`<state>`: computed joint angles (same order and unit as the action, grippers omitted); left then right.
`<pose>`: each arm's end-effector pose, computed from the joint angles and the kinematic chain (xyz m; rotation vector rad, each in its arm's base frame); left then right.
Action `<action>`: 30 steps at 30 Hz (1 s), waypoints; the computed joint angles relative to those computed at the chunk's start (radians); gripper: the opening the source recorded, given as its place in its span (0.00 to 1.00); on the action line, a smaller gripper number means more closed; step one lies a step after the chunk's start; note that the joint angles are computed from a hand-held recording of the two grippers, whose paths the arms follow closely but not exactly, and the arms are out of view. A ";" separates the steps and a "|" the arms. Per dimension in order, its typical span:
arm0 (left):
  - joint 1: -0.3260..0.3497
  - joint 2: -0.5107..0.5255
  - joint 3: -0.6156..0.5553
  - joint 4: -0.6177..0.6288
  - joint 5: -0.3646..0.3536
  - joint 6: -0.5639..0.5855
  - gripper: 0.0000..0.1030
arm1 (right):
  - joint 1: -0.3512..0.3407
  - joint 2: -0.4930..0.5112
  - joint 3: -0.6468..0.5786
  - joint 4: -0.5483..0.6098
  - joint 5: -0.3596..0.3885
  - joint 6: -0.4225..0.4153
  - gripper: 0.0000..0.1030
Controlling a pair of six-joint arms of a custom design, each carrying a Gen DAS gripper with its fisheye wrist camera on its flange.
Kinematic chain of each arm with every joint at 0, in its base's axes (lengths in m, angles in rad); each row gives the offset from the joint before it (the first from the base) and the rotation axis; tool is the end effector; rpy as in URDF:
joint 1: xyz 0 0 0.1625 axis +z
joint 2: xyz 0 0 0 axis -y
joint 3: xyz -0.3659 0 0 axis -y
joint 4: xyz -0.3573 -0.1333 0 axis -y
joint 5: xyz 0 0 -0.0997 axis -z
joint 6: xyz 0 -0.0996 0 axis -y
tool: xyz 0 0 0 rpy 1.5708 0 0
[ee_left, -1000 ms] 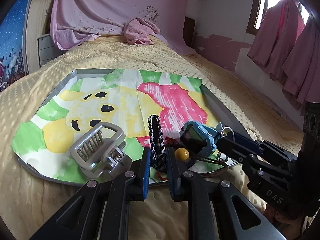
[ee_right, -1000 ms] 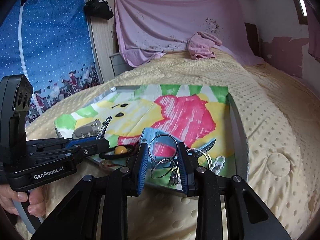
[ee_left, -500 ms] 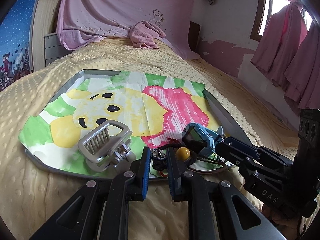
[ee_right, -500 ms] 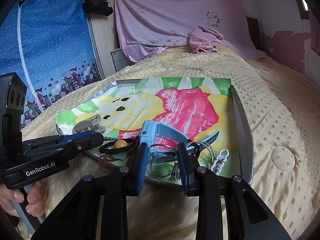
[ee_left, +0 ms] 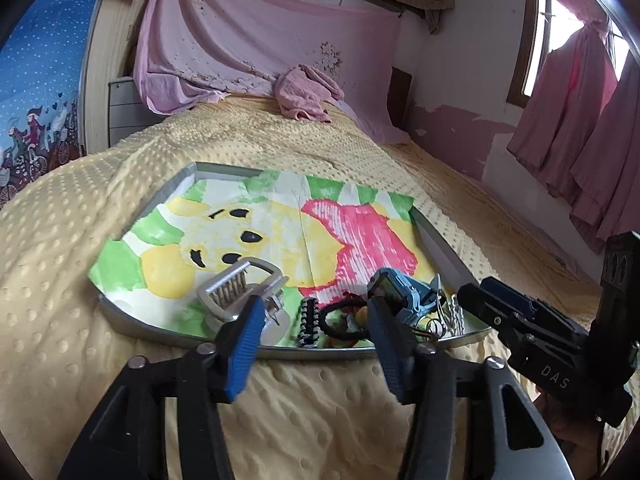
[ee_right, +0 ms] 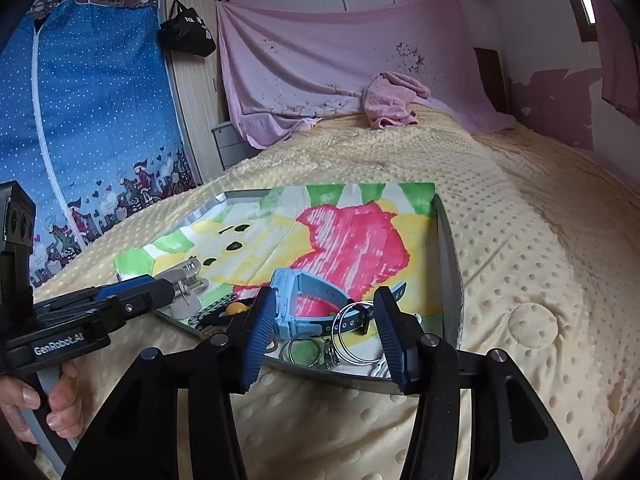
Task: Organize jewelry
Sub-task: 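Lift both open tools away from the tray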
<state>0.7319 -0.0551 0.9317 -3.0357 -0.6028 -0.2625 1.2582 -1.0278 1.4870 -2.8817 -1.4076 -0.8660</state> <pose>-0.3829 -0.6335 -0.0836 0.3041 2.3215 -1.2330 -0.0573 -0.6635 0.3277 0.7978 -2.4586 1.0915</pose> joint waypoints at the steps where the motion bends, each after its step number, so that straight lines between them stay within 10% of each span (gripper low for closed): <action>1: -0.004 -0.007 0.012 -0.012 0.009 -0.001 0.51 | 0.001 -0.003 0.004 -0.002 0.003 0.001 0.50; 14: -0.065 -0.031 0.117 -0.327 0.147 0.134 0.97 | -0.011 -0.111 0.149 -0.151 0.106 0.025 0.77; 30: -0.181 -0.031 0.229 -0.649 0.277 0.360 1.00 | -0.053 -0.348 0.429 -0.325 0.245 0.029 0.99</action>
<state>0.5508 -0.0862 1.1606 -3.6851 -0.3261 0.0980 1.2053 -1.3757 1.9163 -3.2063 -1.1628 -0.8371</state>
